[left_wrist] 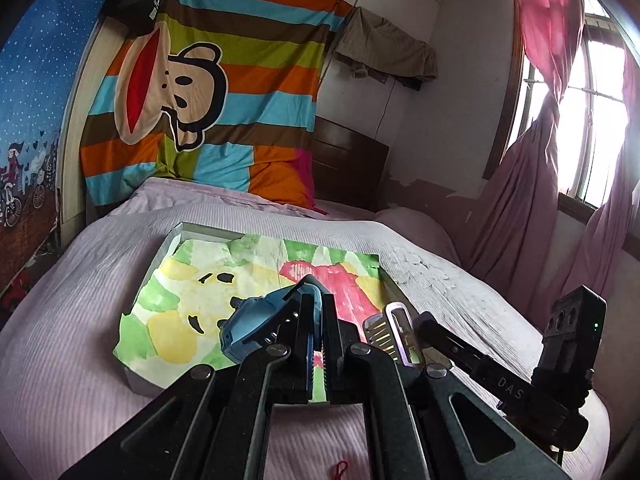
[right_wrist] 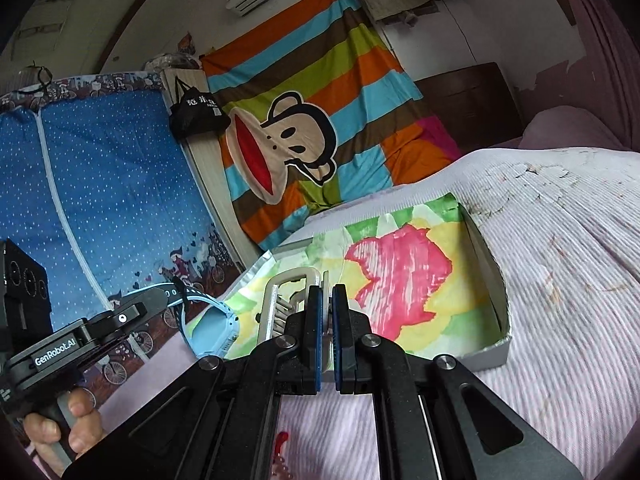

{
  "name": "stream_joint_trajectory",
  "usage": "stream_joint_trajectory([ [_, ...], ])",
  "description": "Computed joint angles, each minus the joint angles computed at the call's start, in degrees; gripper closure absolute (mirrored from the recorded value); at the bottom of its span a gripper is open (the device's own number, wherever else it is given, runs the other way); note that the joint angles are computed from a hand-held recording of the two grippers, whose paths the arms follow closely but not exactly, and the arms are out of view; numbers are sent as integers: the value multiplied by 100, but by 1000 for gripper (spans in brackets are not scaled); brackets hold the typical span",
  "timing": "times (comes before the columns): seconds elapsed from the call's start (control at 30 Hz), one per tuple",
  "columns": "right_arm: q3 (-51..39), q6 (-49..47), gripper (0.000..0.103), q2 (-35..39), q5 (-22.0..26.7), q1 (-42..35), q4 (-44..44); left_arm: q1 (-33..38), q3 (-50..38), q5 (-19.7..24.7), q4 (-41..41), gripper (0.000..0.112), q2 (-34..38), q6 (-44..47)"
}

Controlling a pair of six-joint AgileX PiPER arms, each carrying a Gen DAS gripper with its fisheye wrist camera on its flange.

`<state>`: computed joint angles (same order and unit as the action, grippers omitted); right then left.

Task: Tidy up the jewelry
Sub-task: 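Carry the watch with the left tool into the tray while the right tool drops the clip there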

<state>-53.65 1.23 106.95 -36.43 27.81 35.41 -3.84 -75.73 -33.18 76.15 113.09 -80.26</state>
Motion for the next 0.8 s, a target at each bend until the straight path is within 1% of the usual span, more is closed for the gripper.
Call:
stream_joint_trajectory([
  [0.07, -291, 183, 99, 225, 131, -133, -229, -17, -278, 53, 272, 109, 213, -267],
  [0.1, -442, 510, 99, 364, 255, -254, -561, -16, -404, 52, 440, 109, 309, -450],
  [0.13, -597, 607, 99, 480, 396, -324, -666, -31, -489, 91, 535, 109, 389, -547],
  [0.2, -912, 412, 99, 719, 692, -419, -562, -49, -608, 128, 779, 109, 506, -813],
  [0.3, -1122, 232, 99, 958, 825, -538, -387, -93, -691, 284, 1111, 109, 627, -1122],
  [0.4, -1155, 705, 99, 1095, 962, -719, -753, -97, -517, 309, 938, 109, 572, -854],
  [0.5, -1341, 1267, 99, 1272, 1298, -881, -1239, -122, -301, 382, 694, 107, 471, -473],
  [0.53, -1375, 1312, 98, 1327, 1322, -895, -1282, -127, -236, 381, 626, 107, 443, -377],
  [0.6, -1432, 1076, 98, 1364, 1347, -856, -1078, -128, -157, 373, 543, 107, 404, -286],
  [0.63, -1466, 924, 98, 1370, 1393, -835, -952, -109, -115, 301, 550, 106, 388, -310],
  [0.7, -1400, 653, 98, 1335, 1321, -754, -704, -95, -158, 264, 707, 100, 397, -527],
  [0.73, -1385, 501, 97, 1331, 1292, -717, -552, -93, -98, 245, 686, 98, 365, -497],
  [0.8, -1319, 210, 97, 1281, 1224, -646, -272, -78, 92, 225, 500, 86, 270, -284],
])
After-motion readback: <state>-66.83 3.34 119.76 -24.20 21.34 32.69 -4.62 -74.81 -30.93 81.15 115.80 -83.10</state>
